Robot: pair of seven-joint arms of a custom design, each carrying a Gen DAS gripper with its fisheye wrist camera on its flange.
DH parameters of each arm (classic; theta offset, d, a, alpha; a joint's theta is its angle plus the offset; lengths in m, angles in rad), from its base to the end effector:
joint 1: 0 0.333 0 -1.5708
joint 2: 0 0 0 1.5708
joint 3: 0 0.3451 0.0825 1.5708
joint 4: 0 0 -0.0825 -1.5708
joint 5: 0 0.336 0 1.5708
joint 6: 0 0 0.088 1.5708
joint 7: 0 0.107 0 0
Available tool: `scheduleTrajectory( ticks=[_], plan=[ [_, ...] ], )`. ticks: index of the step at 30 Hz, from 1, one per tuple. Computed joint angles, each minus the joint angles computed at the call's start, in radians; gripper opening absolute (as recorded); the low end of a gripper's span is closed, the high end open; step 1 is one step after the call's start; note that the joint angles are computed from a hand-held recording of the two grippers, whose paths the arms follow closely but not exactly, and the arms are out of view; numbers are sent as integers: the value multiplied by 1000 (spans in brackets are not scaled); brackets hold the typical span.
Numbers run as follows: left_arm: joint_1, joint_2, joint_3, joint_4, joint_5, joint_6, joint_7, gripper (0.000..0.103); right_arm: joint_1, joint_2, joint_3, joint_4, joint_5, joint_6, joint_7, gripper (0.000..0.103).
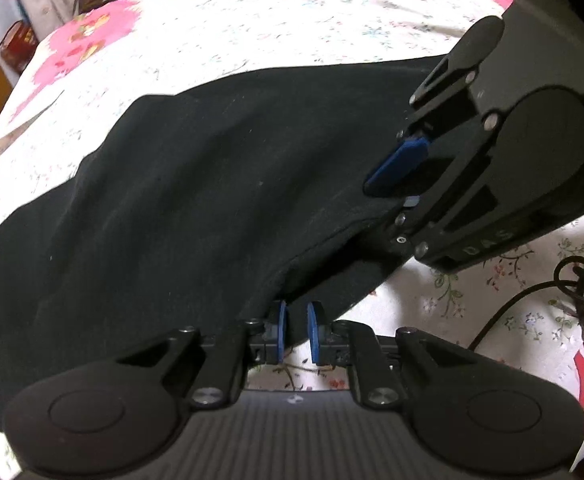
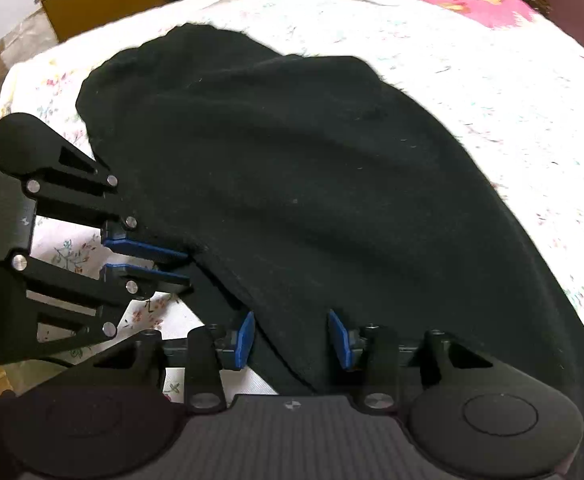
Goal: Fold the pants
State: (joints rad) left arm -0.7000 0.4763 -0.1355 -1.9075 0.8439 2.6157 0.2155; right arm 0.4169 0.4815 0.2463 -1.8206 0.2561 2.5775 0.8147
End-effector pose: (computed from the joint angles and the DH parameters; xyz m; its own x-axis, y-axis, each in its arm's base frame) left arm 0.4152 -0.4704 0.3288 -0.1393 -0.9898 -0.0297 -0.8676 0.1365 -0.4782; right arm 0.5286 0.3804 0.3656 0.9265 -0.3724 -0.0545 -0.3643 -0.8513 -0.3775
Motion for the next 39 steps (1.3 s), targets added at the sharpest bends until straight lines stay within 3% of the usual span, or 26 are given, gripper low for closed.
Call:
scheduleTrajectory(
  ticks=[1,3,10,13,16,18,19,21,27,30,33,36,39],
  plan=[
    [-1,-2,2,-5,-2,3,-13,24,5,13,-5,24,-9,-35,12,9],
    [-3,-12,10,-21,3,15,-54,24,8,26,-9,57,-13,-84,29,1],
    [1,-64,-10,-89,-5,-18,-136,24,-17,30,-10,113,48,-276,93,0],
    [10,-94,-26,-126,-8,-30,-158,24,-5,-2,-15,52,33,-246,53,0],
    [26,-114,-36,-146,-3,-28,-179,25,-18,-38,4,16,83,-141,-6,0],
    [31,-121,-37,-152,11,-30,-200,25,-27,-42,26,10,107,-64,-91,7],
    [35,-120,-38,-149,19,-36,-199,25,-25,-32,30,22,103,-43,-128,16],
    [34,-122,-41,-144,37,-50,-204,25,0,-17,20,31,51,-2,-176,26],
    [45,-105,-50,-118,95,-36,-195,25,0,-35,20,-35,31,96,-242,35],
    [49,-83,-45,-93,103,-10,-177,25,11,-12,19,-40,19,123,-205,35],
    [49,-68,-41,-72,95,-5,-135,26,30,25,4,-12,-32,109,-178,26],
    [48,-55,-33,-52,93,6,-93,26,50,67,-25,63,-55,39,-61,3],
    [43,-50,-26,-39,87,20,-71,26,35,82,-27,123,-33,-56,33,0]
  ],
)
